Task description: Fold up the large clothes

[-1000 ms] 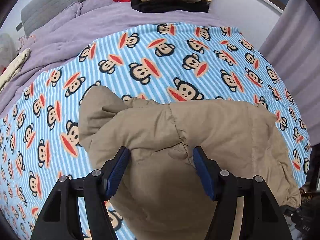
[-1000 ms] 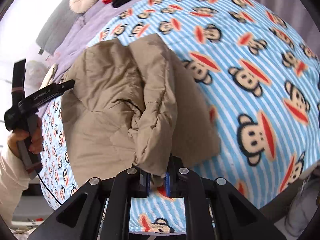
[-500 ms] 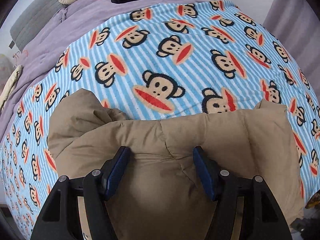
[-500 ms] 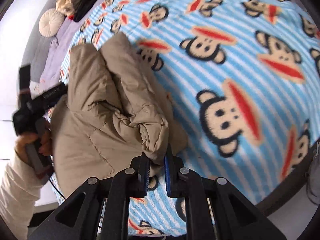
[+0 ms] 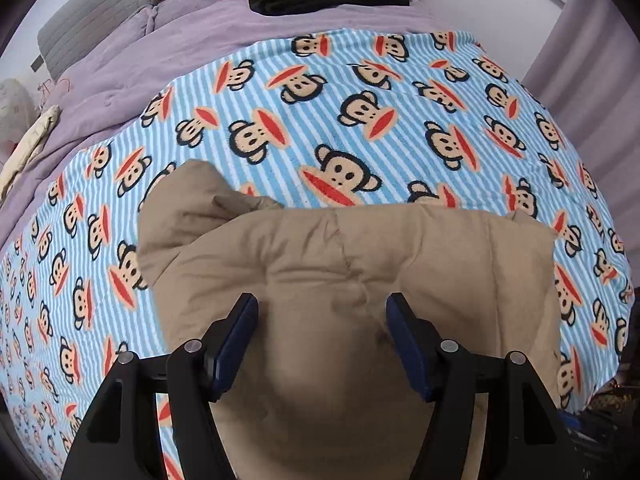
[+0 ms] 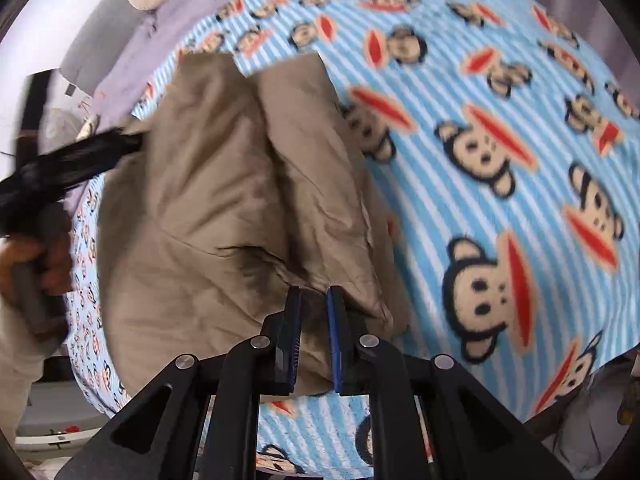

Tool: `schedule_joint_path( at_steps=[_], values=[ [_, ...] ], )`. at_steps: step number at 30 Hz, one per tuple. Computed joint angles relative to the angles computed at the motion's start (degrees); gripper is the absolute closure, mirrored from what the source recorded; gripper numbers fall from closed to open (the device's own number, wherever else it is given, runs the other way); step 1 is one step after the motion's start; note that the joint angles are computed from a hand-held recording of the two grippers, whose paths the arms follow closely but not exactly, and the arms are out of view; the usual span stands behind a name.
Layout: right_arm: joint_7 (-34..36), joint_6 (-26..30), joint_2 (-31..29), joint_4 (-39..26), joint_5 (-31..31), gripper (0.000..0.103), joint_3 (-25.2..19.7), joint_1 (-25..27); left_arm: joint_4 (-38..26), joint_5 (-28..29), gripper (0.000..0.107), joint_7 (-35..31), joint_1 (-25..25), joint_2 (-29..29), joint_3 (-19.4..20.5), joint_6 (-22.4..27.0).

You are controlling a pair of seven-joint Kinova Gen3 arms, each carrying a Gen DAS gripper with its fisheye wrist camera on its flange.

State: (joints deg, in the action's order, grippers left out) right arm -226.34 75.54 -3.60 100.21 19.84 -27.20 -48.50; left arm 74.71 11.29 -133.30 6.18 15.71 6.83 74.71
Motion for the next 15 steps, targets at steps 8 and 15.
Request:
schedule_joint_path(
  at_steps=[8,15],
  values=[
    [-1.0,0.2,1.6,-0.8,-0.8,0.089,0.4,-0.8,2.2,4.2,0.040,-8.4,-9.7,-3.8,-3.7,8.4],
    [-0.4,4.7,6.7,-6.6,-0.7,0.088,3.5,-2.7,5.5,6.2,0.026,-13.1,-14.4,-5.1,-5.7,10.3]
  ],
)
